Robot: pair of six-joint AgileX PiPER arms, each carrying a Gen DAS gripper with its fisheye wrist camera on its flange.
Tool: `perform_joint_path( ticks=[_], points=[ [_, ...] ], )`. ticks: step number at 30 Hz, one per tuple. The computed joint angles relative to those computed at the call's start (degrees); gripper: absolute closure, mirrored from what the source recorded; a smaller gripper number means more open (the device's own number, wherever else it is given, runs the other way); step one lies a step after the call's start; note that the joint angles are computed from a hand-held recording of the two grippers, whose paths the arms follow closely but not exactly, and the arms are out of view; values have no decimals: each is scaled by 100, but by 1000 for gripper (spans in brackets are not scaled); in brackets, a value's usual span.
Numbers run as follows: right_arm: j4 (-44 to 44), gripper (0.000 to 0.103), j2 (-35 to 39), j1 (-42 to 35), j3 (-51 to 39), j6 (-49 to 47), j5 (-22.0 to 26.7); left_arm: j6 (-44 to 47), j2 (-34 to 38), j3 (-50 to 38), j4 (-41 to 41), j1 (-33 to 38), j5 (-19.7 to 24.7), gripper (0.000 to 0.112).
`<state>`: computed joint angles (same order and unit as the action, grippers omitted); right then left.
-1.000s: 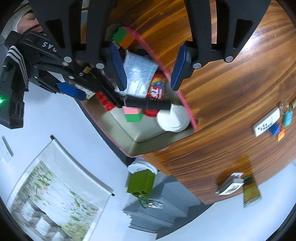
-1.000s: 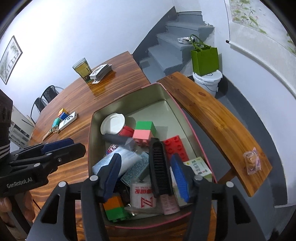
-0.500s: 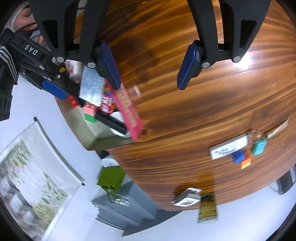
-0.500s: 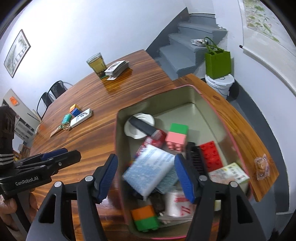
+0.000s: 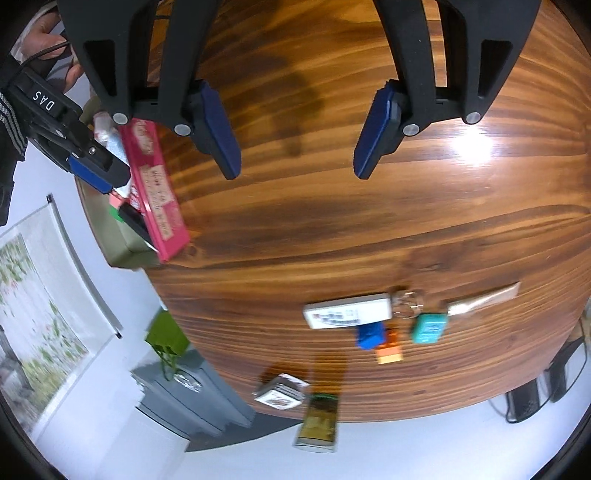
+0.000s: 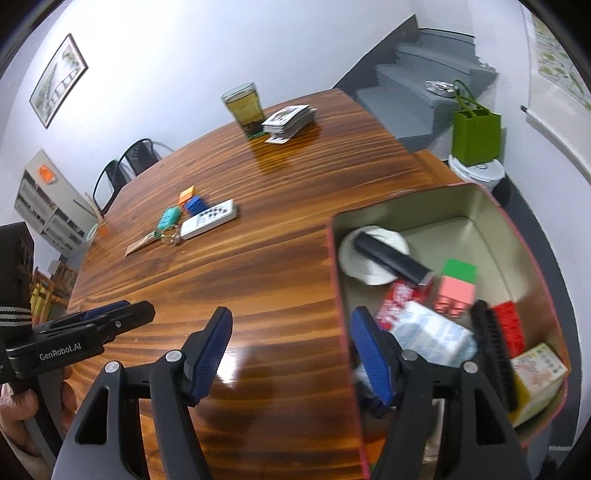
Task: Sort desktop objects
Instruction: 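Move both open grippers back over the table toward the remaining objects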
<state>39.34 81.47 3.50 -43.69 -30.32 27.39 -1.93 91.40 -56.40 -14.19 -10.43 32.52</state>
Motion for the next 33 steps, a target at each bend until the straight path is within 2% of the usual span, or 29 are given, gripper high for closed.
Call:
perform_joint_path(
  ticks=[9, 19, 25, 33],
  points=[
    [-647, 29, 443, 826, -376, 1064, -241, 898, 168, -26, -331, 991, 55, 45],
    [-1496, 28, 1022, 1422, -836, 2297, -386, 1706, 930, -665, -625, 1759, 151, 45],
    [-1898, 28, 1370, 1655, -1112, 2849, -411, 1729, 1613, -1391, -700, 2078, 336, 45],
    [-2270, 27, 1877, 1783, -1530, 3383, -400, 1241, 2596, -2718, -567, 2293, 655, 45]
  ],
)
